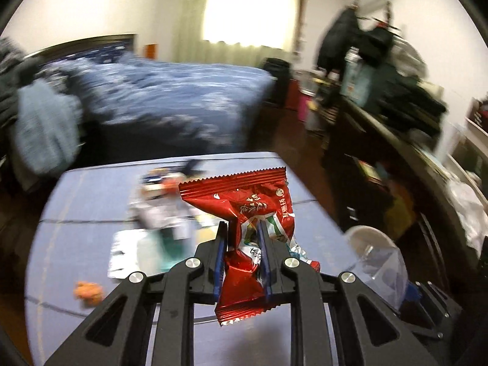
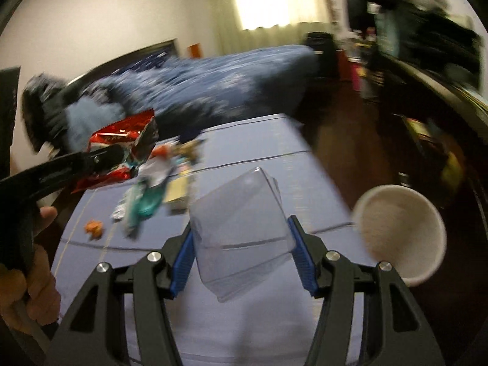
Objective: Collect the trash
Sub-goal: 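Carry both items to the white bin and open both tools to drop them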
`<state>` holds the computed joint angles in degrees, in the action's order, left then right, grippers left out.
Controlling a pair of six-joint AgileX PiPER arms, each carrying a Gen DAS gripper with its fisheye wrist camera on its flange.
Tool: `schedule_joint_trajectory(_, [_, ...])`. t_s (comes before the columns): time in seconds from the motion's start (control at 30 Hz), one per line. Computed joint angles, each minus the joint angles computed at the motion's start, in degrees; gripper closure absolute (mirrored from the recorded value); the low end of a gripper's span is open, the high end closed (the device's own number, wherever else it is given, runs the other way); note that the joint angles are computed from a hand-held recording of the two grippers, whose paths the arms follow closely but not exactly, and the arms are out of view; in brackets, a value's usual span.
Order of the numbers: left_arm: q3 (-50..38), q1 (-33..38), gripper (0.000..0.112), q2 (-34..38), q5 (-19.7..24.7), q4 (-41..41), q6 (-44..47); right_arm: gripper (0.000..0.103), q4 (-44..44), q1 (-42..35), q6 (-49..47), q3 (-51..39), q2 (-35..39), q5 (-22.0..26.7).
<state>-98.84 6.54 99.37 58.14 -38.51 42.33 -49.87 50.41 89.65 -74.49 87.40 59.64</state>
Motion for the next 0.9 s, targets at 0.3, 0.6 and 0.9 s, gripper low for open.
schedule_joint_trajectory(0.3, [-1.70, -19.23, 0.092, 2.73, -0.51, 2.62, -2.97, 0.045, -2.78, -5.19, 9.25, 18.74, -16.28, 4.37])
schedule_joint_trajectory(0.6, [-11.93, -31.57, 0.092, 12.37, 1.10, 7.36, -11.15, 0.045, -0.89, -20.01, 7.48, 30.60, -22.67, -5.25])
schedule_joint_trajectory(0.9, [-22.61, -38.27, 0.081, 22.24, 5.22, 10.90, -16.69, 0.036, -2.66, -31.54, 6.67, 35.27, -18.77, -15.37])
